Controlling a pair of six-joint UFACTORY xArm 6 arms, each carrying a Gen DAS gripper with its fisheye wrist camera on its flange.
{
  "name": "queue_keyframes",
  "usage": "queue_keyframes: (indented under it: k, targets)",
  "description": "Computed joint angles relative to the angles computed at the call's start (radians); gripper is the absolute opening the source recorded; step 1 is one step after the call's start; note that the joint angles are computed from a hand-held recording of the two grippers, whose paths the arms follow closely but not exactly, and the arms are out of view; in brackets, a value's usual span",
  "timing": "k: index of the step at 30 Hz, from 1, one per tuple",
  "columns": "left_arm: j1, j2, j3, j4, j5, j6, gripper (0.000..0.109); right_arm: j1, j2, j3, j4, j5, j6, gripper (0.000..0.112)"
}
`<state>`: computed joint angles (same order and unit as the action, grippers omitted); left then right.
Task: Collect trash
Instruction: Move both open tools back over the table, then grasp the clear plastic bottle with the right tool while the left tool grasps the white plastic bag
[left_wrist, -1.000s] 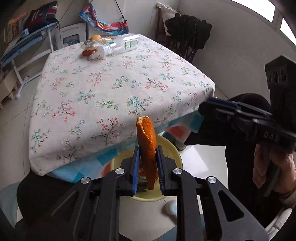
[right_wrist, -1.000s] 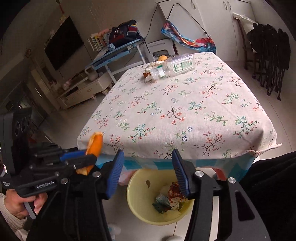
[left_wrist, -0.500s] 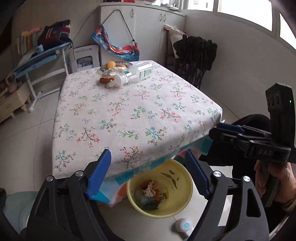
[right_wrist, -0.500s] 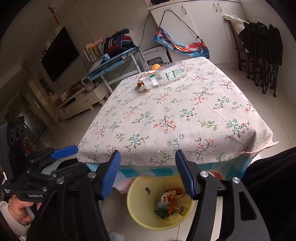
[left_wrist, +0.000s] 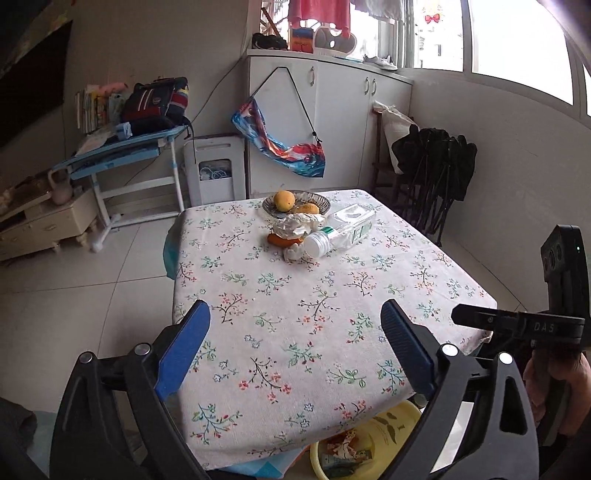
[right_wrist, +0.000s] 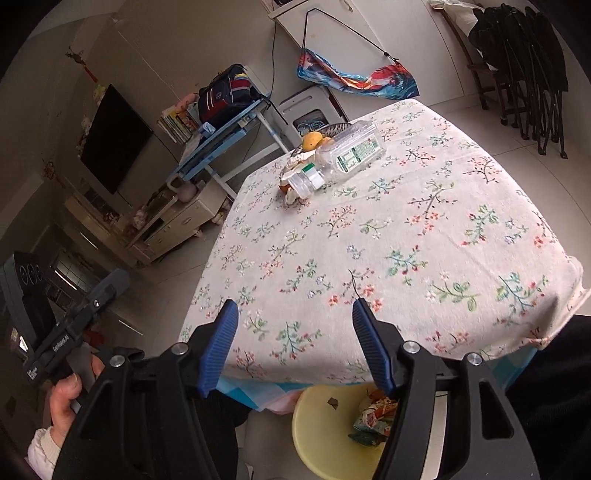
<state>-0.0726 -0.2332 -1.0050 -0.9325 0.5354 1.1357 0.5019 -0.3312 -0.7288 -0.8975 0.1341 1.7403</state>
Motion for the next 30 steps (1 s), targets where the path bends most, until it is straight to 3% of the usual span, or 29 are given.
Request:
queue_keyframes:
  k: [4,6,8,11,15,22,24,28,30]
  targets:
    - [-0.017,0.106,-0.096,0.004,-0.024,0.001,0.091,-0.089,0.178,-0.142,-0.048,-0.126,0.128,0.063]
    - [-0.020,0.163,-0.151,0.010,-0.023,-0.006,0.091,-0.115,0.258,-0.211,-0.038,-0.141,0.156,0.063]
    - [-0.023,0.221,-0.208,0.016,-0.015,-0.003,0.091,-0.131,0.319,-0.270,0.019,-0.120,0.115,0.063]
    - [-0.032,0.317,-0.305,0.034,-0.008,0.002,0.092,-0.160,0.390,-0.322,0.243,-0.102,-0.056,0.063]
    - [-0.041,0.444,-0.437,0.076,0.007,-0.035,0.092,-0.183,0.480,-0.444,0.529,-0.006,-0.324,0.065]
    - [-0.048,0.620,-0.635,0.117,0.044,-0.084,0.092,-0.213,0.675,-0.761,0.797,0.300,-0.672,0.073]
    - [-0.048,0.668,-0.692,0.130,0.063,-0.101,0.092,-0.216,0.717,-0.822,0.858,0.337,-0.782,0.077]
    - [-0.052,0.755,-0.800,0.148,0.101,-0.117,0.092,-0.225,0.802,-0.972,0.982,0.449,-1.011,0.078]
    - [-0.053,0.798,-0.860,0.152,0.127,-0.128,0.092,-0.231,0.843,-1.041,1.071,0.497,-1.123,0.068]
